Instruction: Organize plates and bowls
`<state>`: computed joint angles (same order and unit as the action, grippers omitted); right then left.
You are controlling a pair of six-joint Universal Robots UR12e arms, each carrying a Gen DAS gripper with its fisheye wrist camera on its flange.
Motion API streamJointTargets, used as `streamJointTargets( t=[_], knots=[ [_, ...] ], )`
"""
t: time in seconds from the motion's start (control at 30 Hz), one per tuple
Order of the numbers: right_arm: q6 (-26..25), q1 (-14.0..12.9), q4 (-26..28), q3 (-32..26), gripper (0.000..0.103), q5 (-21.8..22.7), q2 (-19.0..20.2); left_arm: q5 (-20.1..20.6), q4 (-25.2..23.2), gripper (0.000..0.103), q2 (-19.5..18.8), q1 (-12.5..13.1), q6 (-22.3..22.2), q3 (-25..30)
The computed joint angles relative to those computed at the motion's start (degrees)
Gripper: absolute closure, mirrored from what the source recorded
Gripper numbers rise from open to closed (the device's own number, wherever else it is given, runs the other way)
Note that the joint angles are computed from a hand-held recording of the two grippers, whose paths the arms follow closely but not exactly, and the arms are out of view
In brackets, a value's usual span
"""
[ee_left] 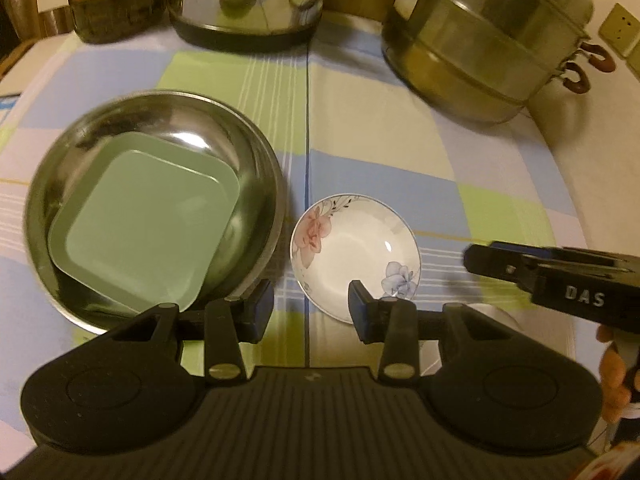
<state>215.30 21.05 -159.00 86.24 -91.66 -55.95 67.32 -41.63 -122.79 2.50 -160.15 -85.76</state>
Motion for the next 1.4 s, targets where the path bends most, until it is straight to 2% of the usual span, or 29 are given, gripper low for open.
streamJointTargets(
  t=[0.2, 0.43, 0.5, 0.63, 0.77, 1.1, 1.4],
  knots=[
    [-3.2, -1.5, 2.0, -2.7, 0.07, 5.9, 2.5, 1.5, -1.7, 0.069, -1.5, -0.5, -0.9, 1.7],
    [-5.8, -2.1, 5.2, -5.4, 0.071, 8.4, 4.2, 1.7, -2.8, 0.074, -2.5, -0.9, -0.9, 2.6],
    [-6.1, -2.1, 6.0, -5.9, 0.072, 8.5, 4.6, 1.6, -2.8, 0.078, -2.8, -1.0, -1.1, 2.8],
    [-5.9, -2.2, 7.1, -6.5, 0.086, 9.2, 4.9, 1.5, -3.1, 0.088, -3.2, -1.0, -0.9, 3.2],
    [-5.8, -2.1, 7.5, -6.6, 0.099, 8.8, 5.0, 1.9, -2.5, 0.09, -3.3, -1.1, -0.1, 3.1],
    [-3.0, -1.8, 6.7, -5.8, 0.099, 6.3, 3.9, -0.9, -1.9, 0.091, -2.8, -0.8, 2.0, 3.0],
    [-1.6, -0.7, 6.5, -7.5, 0.099, 4.3, 3.6, -2.7, 1.1, 0.091, -1.6, 0.6, 3.2, 2.3]
  ],
)
